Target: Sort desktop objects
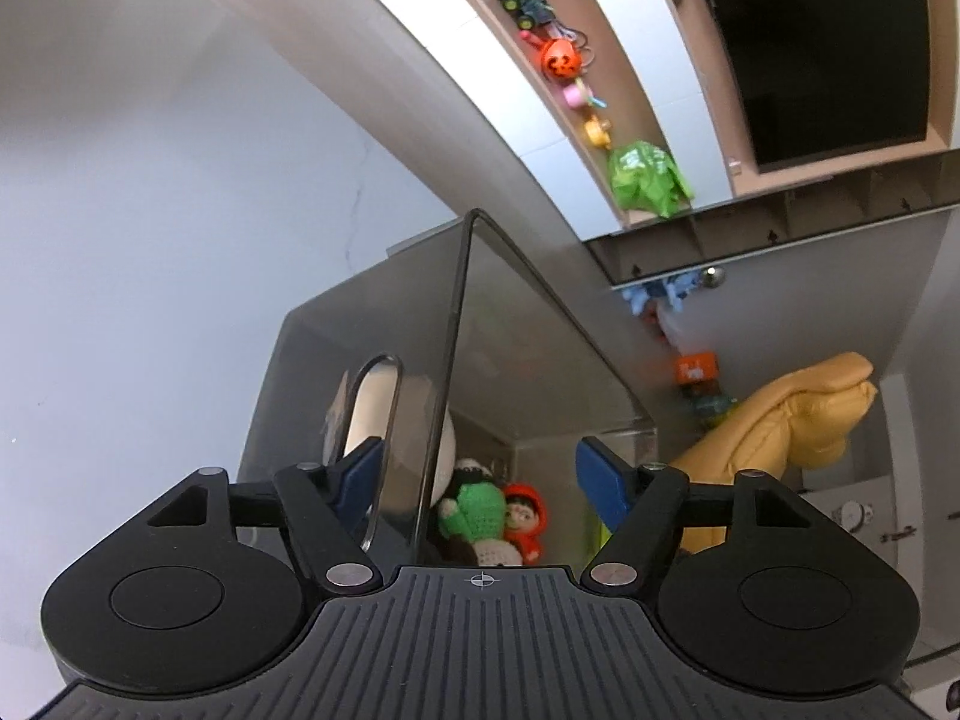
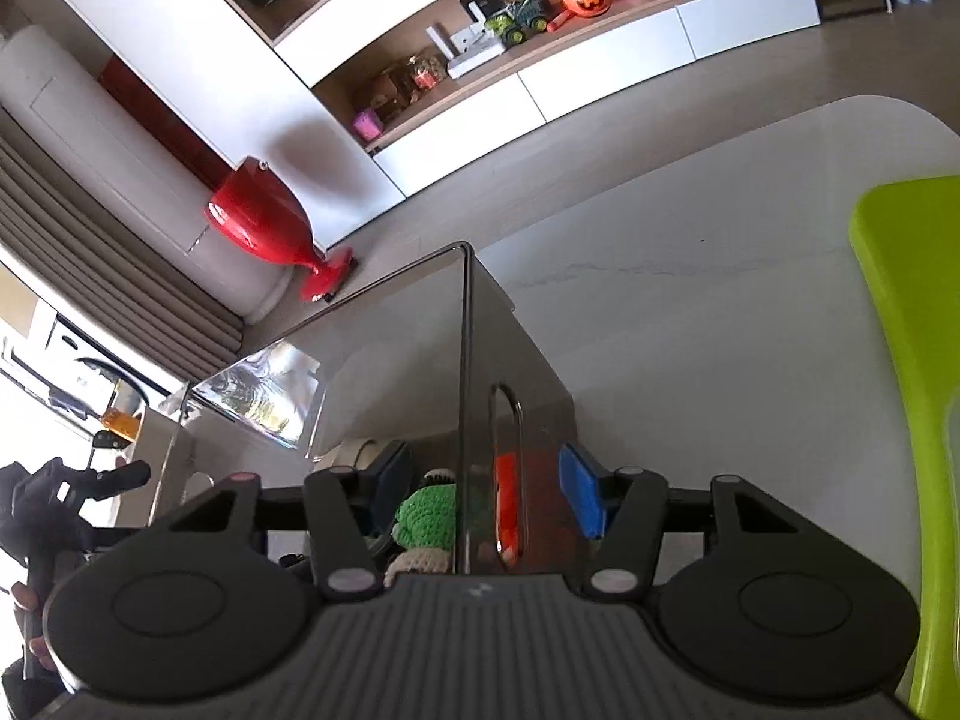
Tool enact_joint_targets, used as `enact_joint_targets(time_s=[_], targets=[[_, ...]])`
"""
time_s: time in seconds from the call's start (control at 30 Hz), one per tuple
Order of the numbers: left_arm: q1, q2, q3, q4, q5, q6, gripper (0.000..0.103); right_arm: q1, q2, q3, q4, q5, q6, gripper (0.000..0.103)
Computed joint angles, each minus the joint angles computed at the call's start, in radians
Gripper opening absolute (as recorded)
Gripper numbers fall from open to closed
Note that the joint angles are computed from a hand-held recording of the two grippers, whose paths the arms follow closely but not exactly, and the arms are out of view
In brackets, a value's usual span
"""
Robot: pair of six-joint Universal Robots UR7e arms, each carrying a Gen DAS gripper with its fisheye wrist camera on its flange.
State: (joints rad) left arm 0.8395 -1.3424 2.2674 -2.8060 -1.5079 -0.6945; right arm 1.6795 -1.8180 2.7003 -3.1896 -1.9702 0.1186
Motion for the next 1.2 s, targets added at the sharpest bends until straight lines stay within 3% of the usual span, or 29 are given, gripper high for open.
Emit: enact_joint_targets(time_s=[0.03, 0.1, 0.17, 0.3, 0.4, 0.5, 0.67, 0.83, 0.9, 0.93, 0.97, 1.0, 1.07, 1.13, 1.17, 1.2], targets=[[-0.001, 0.01, -0.008, 0.012, 0.008, 0.003, 0.062, -0.013, 0.005, -0.009, 0.015, 0.02, -0.01, 0.045], [-0.01, 0.013, -0.014, 0.052, 0.051, 0.001, 0.047, -0.037, 0.0, -0.017, 0.048, 0.068, -0.023, 0.023], [-0.03, -0.001, -0.005, 0.071, 0.087, -0.002, 0.04, -0.033, 0.002, -0.014, 0.049, 0.062, -0.016, 0.015], [-0.108, -0.075, 0.047, 0.133, 0.156, 0.015, 0.039, 0.039, -0.013, 0.0, 0.072, -0.016, 0.034, 0.015], [-0.172, -0.132, 0.082, 0.201, 0.173, -0.012, 0.044, 0.164, -0.007, -0.007, 0.135, -0.141, 0.066, 0.015], [-0.233, -0.226, 0.138, 0.277, 0.173, -0.046, 0.046, 0.298, -0.062, -0.01, 0.301, -0.239, 0.139, 0.015], [-0.315, -0.343, 0.199, 0.37, 0.16, -0.121, 0.046, 0.426, -0.192, -0.001, 0.564, -0.264, 0.272, 0.015], [-0.362, -0.352, 0.185, 0.443, 0.193, -0.14, 0.045, 0.491, -0.26, -0.025, 0.745, -0.271, 0.352, 0.014], [-0.382, -0.348, 0.165, 0.485, 0.236, -0.161, 0.05, 0.5, -0.255, -0.046, 0.793, -0.279, 0.376, 0.021], [-0.418, -0.363, 0.15, 0.544, 0.305, -0.178, 0.063, 0.518, -0.24, -0.064, 0.814, -0.308, 0.414, 0.026], [-0.457, -0.375, 0.133, 0.609, 0.382, -0.202, 0.073, 0.549, -0.218, -0.083, 0.83, -0.355, 0.462, 0.038], [-0.514, -0.378, 0.111, 0.695, 0.473, -0.233, 0.092, 0.584, -0.192, -0.105, 0.844, -0.403, 0.503, 0.048], [-0.589, -0.355, 0.069, 0.809, 0.596, -0.242, 0.099, 0.658, -0.119, -0.156, 0.86, -0.482, 0.547, 0.053], [-0.619, -0.314, 0.043, 0.818, 0.641, -0.174, 0.1, 0.681, -0.027, -0.224, 0.88, -0.449, 0.533, 0.066], [-0.622, -0.291, 0.033, 0.806, 0.644, -0.137, 0.1, 0.67, 0.019, -0.255, 0.88, -0.396, 0.509, 0.075], [-0.625, -0.275, 0.023, 0.807, 0.646, -0.117, 0.1, 0.652, 0.063, -0.281, 0.873, -0.327, 0.482, 0.078]])
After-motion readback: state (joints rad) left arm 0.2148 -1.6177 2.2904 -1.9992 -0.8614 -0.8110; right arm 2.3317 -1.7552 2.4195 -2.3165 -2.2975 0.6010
